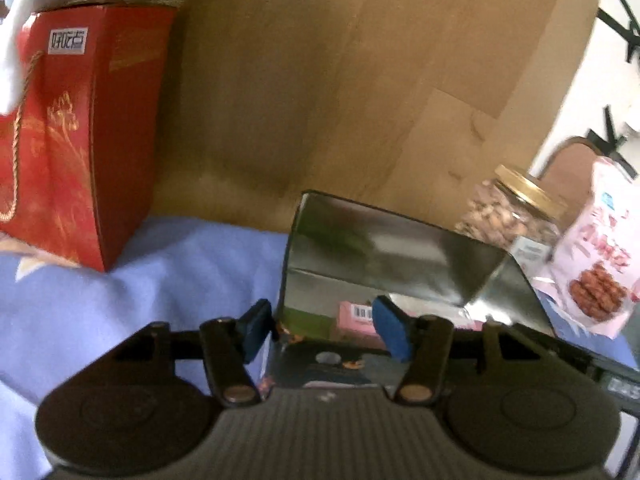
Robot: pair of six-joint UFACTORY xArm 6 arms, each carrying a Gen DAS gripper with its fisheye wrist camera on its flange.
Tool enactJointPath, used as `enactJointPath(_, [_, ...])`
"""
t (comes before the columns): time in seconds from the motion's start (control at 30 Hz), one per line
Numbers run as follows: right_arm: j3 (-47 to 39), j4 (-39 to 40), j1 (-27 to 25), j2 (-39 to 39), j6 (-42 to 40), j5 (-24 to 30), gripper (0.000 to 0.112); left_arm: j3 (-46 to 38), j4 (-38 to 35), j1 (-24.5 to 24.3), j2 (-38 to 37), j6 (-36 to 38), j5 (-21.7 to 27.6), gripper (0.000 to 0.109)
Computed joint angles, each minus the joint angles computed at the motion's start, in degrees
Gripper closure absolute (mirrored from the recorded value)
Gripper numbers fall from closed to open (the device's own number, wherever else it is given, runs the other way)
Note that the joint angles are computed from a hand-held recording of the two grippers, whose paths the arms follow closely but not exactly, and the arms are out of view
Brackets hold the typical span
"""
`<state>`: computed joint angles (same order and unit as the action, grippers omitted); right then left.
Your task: Organize snacks
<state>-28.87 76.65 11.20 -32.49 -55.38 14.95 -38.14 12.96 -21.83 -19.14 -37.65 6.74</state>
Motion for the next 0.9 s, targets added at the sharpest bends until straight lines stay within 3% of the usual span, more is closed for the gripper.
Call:
enactJointPath(0.2, [4.46, -1.78, -3.44, -6.4, -0.1, 4.1, 0.038, 6.04, -11.76, -2.8, -6.85, 9.57, -0.79, 0.048])
enactJointPath(0.27, [5.19, 3.4, -1.58, -8.13, -4.82, -2.1, 0.04, 7.72, -9.94, -2.33, -10.01, 8.38, -0.41, 0.045])
enactJointPath(0.3, [5.71, 8.36, 0.4, -10.05, -9.41, -6.62, 0.04, 9.01, -5.43, -1.58, -12.25, 4.18, -0.54, 0.045])
enactJointPath(0.37, [7.83, 13.33, 1.01, -16.0, -13.22, -8.46, 0.039, 12.12, -0.29, -0.52, -17.48, -1.01, -1.27, 0.045])
enactJointPath(0.47, [13.25, 5.2, -2.21, -25.08, -5.44, 1.88, 0.039, 16.32, -4.47, -1.38, -23.65, 0.4, -1.47, 0.044])
enactJointPath(0.53, [15.71, -2.83, -0.42, -27.3, -1.16, 5.16, 0.04, 18.75, -7.09, -3.14, -25.77, 1.26, -2.28, 0.044])
enactJointPath(0.67, [15.06, -13.2, 7.01, -20.91, 8.44, 3.01, 0.04, 24.25, 2.21, -4.44, -32.64, -6.79, -0.63, 0.044])
enactJointPath(0.8, [10.59, -13.3, 8.45, -12.18, 12.79, 4.88, 0.04, 27.58, 18.52, -4.16, -37.82, -18.9, 0.77, 0.042])
enactJointPath(0.9, [8.44, -12.48, 10.27, -7.71, 14.78, 3.9, 0.053, 29.56, 19.38, -4.2, -40.22, -19.77, 1.02, 0.042])
